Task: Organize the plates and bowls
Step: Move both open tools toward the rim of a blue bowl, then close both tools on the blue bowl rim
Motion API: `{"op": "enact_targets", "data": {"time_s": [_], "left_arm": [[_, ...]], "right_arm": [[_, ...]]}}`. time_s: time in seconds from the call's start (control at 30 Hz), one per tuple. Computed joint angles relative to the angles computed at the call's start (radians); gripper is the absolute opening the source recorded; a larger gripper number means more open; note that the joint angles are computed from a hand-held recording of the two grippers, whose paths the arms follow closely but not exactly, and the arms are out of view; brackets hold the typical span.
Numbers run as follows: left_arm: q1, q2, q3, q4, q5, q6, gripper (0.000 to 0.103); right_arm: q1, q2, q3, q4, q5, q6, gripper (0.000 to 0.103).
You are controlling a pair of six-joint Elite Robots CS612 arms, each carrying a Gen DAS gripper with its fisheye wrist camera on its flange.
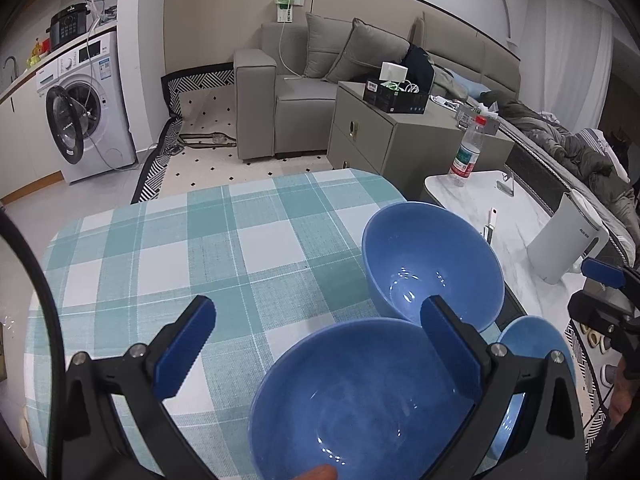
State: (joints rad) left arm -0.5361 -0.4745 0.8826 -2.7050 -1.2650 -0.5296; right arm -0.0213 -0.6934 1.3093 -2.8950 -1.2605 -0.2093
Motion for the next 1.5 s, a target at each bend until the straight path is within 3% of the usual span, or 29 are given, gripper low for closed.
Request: {"op": "enact_targets", "data": {"time_s": [0.93,1.07,1.13,1.2,1.33,1.5], "left_arm": [[0.039,0.138,-0.268,0.206,-0.136,0.000,0.101],[0.045,0.160,-0.314,0.242,-0.168,0.008,0.091],[0.046,0.172,-0.338,0.265,-0.177,0.007,0.090],[0.049,0.184,-0.362,0.283,-0.193,0.010,0.080],[0.057,0.208,-0.404,0.308,-0.249,0.003,0.072],[0.059,0.231,-0.451,0.344,-0.274,0.013,0.063]], "right_arm": [[0.014,0.096,-0.173,0.162,-0.057,0.006,0.102],[0.015,0.112,-0.201,0.189,-0.060,0.008,0.102],[0.016,0.119,-0.213,0.199,-0.062,0.009,0.102],[0.015,0.124,-0.221,0.205,-0.061,0.012,0.102],[0.015,0.137,-0.242,0.224,-0.065,0.012,0.101],[0.015,0.157,-0.277,0.268,-0.067,0.016,0.090]]}}
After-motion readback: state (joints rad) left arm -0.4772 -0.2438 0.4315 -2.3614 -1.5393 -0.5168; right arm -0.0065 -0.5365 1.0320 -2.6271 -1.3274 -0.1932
